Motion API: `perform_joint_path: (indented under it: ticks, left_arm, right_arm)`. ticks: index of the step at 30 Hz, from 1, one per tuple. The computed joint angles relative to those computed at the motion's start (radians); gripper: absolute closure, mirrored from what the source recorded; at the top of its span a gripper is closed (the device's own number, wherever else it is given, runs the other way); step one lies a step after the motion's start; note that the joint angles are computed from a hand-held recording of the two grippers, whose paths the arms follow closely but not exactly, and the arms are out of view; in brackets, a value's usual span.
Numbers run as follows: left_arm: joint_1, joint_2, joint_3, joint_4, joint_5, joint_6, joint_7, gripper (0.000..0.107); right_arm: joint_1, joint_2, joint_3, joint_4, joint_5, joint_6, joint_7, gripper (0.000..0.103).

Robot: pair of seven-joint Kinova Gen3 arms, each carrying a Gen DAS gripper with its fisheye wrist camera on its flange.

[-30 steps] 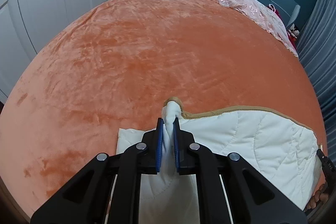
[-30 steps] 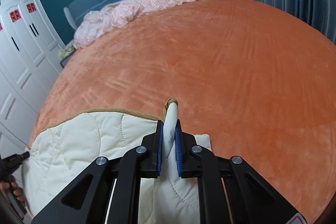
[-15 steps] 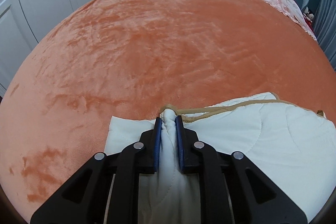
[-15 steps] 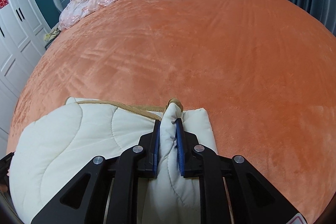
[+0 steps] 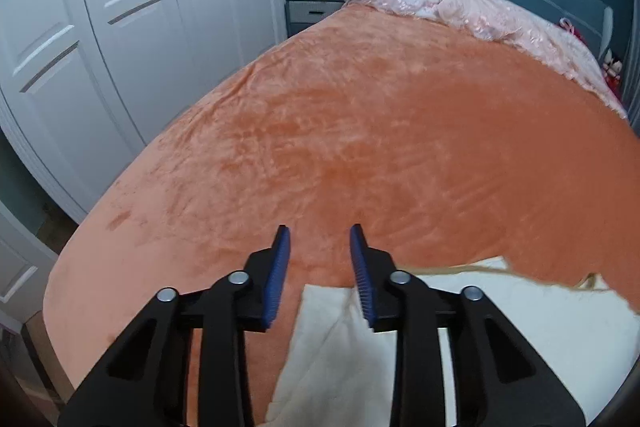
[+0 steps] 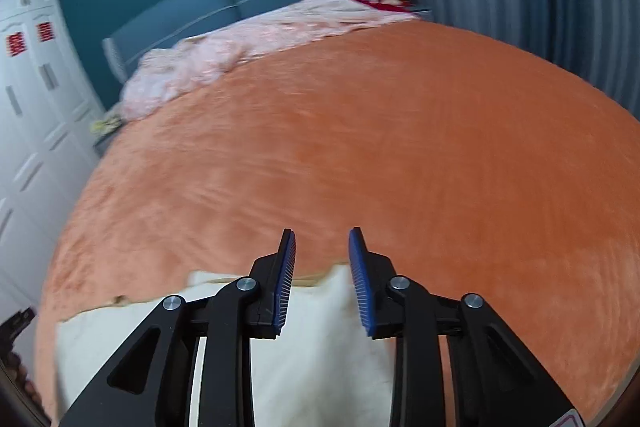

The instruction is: Fold large clothes

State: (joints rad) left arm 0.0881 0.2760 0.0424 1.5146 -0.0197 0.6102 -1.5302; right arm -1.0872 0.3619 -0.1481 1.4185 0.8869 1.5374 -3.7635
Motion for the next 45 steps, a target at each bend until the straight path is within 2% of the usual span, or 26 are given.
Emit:
perform_joint_path:
  ticks: [1, 3, 5, 7, 9, 12, 15, 20, 24, 29, 35, 45]
  left_arm:
    - [-0.03, -0.004, 0.044, -0.024, 0.041, 0.035, -0.03, 0.084]
    - [-0.065, -0.013, 0.113, -0.041, 0.12, 0.074, -0.107, 0.084]
    - [-0.1, 0.009, 0.201, -0.071, 0.201, 0.149, -0.188, 0.083]
    - [-0.088, 0.042, 0.23, -0.091, 0.25, 0.212, -0.236, 0.082]
    - [-0.008, 0.068, 0.192, -0.082, 0.234, 0.216, -0.235, 0.082]
    - [0.095, 0.108, 0.118, -0.071, 0.232, 0.217, -0.22, 0.082]
    - [0.13, 0.122, 0.103, -0.021, 0.203, 0.158, -0.199, 0.083]
    - [0.142, 0.134, 0.108, 0.039, 0.185, 0.061, -0.201, 0.083]
    - [0.171, 0.128, 0.098, 0.095, 0.145, -0.031, -0.187, 0.083]
    - [0.223, 0.117, 0.07, 0.148, 0.065, -0.122, -0.128, 0.083]
    - [0.171, 0.119, 0.115, 0.174, 0.097, -0.169, -0.156, 0.083]
    - [0.18, 0.12, 0.111, 0.201, 0.099, -0.222, -0.139, 0.083]
  right_arm:
    - [0.026, 0.008, -0.024, -0.026, 0.012, -0.041, 0.039, 0.078]
    - [0.117, 0.041, -0.112, -0.087, 0.023, -0.122, 0.118, 0.078]
    - [0.205, 0.089, -0.205, -0.144, 0.031, -0.203, 0.183, 0.079]
    - [0.254, 0.135, -0.242, -0.181, 0.019, -0.285, 0.257, 0.08]
    - [0.252, 0.18, -0.205, -0.229, -0.037, -0.342, 0.338, 0.088]
    - [0.22, 0.221, -0.099, -0.264, -0.159, -0.411, 0.434, 0.09]
    - [0.163, 0.254, 0.016, -0.286, -0.257, -0.436, 0.504, 0.092]
    - [0.136, 0.278, 0.085, -0.263, -0.302, -0.501, 0.494, 0.095]
    - [0.103, 0.303, 0.136, -0.286, -0.329, -0.484, 0.53, 0.095]
    - [0.073, 0.332, 0.178, -0.313, -0.336, -0.461, 0.556, 0.096]
    - [0.056, 0.341, 0.204, -0.303, -0.321, -0.479, 0.537, 0.097]
    - [0.037, 0.341, 0.224, -0.27, -0.28, -0.507, 0.479, 0.1]
